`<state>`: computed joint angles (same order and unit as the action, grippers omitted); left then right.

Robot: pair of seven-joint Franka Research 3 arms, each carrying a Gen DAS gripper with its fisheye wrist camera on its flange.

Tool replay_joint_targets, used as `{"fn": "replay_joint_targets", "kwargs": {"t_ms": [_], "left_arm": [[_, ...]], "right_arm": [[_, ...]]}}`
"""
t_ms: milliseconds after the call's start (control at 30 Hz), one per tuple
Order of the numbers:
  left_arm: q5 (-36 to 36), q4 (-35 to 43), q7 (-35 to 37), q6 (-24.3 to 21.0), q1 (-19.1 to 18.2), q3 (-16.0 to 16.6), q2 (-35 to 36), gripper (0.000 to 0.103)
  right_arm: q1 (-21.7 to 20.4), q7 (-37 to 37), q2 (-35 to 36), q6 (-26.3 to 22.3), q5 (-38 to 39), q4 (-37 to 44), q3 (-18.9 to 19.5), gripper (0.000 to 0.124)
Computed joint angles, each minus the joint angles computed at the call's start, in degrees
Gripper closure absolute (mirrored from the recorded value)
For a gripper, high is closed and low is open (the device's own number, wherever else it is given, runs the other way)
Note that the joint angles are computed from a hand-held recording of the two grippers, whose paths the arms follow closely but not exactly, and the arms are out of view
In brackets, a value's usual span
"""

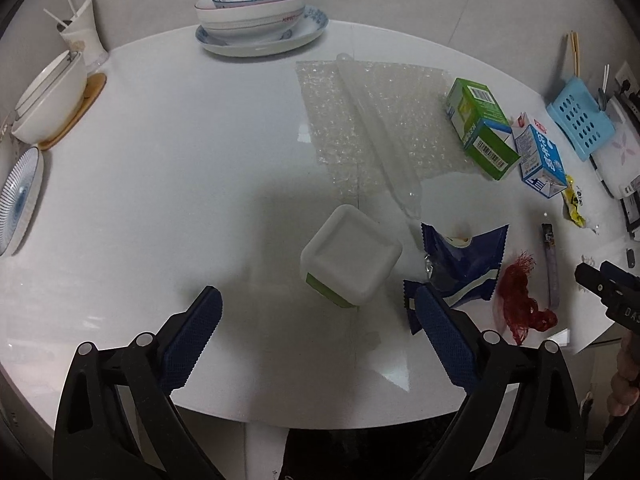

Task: Collect trash
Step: 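Grasp the white square container with the left tool while the right tool grasps the purple wrapper, then carry both held items down over the black trash bin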

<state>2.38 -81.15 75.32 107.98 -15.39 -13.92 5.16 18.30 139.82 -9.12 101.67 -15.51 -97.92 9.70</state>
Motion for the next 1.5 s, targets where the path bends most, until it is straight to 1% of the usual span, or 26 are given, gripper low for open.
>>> {"fn": "replay_joint_targets", "kwargs": {"t_ms": [200,400,467,500,567,800,867,900,1033,1133,1500], "left_arm": [[-0.8,1.4,2.6,-0.4,0.3,0.0,2.3,0.013],[-2.0,2.7,4.8,-0.9,0.6,-0.1,3.8,0.022],[-2.3,3.3,5.6,-1.1,0.6,-0.2,4.3,0.026],[-2.3,3.5,5.8,-1.1,0.5,-0.3,4.5,0.027],[-2.6,3.9,6.4,-1.4,0.5,-0.3,4.9,0.033],[-2.9,4.0,8.0,-1.2,0.3,-0.5,5.0,0.045],[-3.2,4.7,8.2,-1.6,0.3,-0.5,5.5,0.053],[-3.4,4.8,8.4,-1.7,0.3,-0.5,5.5,0.056],[-3.7,5.3,8.9,-1.8,0.2,-0.6,5.8,0.056],[-4.0,5.3,9.1,-1.5,0.3,-0.5,5.5,0.056],[-4.3,5.6,8.5,-1.5,0.1,-0.6,4.0,0.056]], "right_arm": [[-0.1,1.6,3.3,-1.3,1.1,1.9,-1.0,0.049],[0.2,2.9,4.8,-2.5,2.6,2.9,-2.0,0.065],[0.2,3.1,5.1,-2.4,3.4,3.0,-2.3,0.071],[0.2,3.2,5.3,-2.5,3.6,3.1,-2.4,0.073],[0.3,3.5,5.6,-2.6,4.0,3.3,-2.5,0.08],[0.6,4.2,6.7,-3.5,4.3,4.5,-2.9,0.094],[0.8,4.6,7.1,-3.6,4.5,4.9,-2.9,0.104],[0.9,4.9,7.3,-3.5,4.7,4.9,-2.9,0.104],[0.9,4.9,6.9,-3.5,4.7,4.4,-3.2,0.107],[1.0,5.5,5.4,-3.7,4.8,3.2,-2.8,0.108],[0.9,5.7,4.4,-3.7,3.2,4.6,-2.0,0.108]]}}
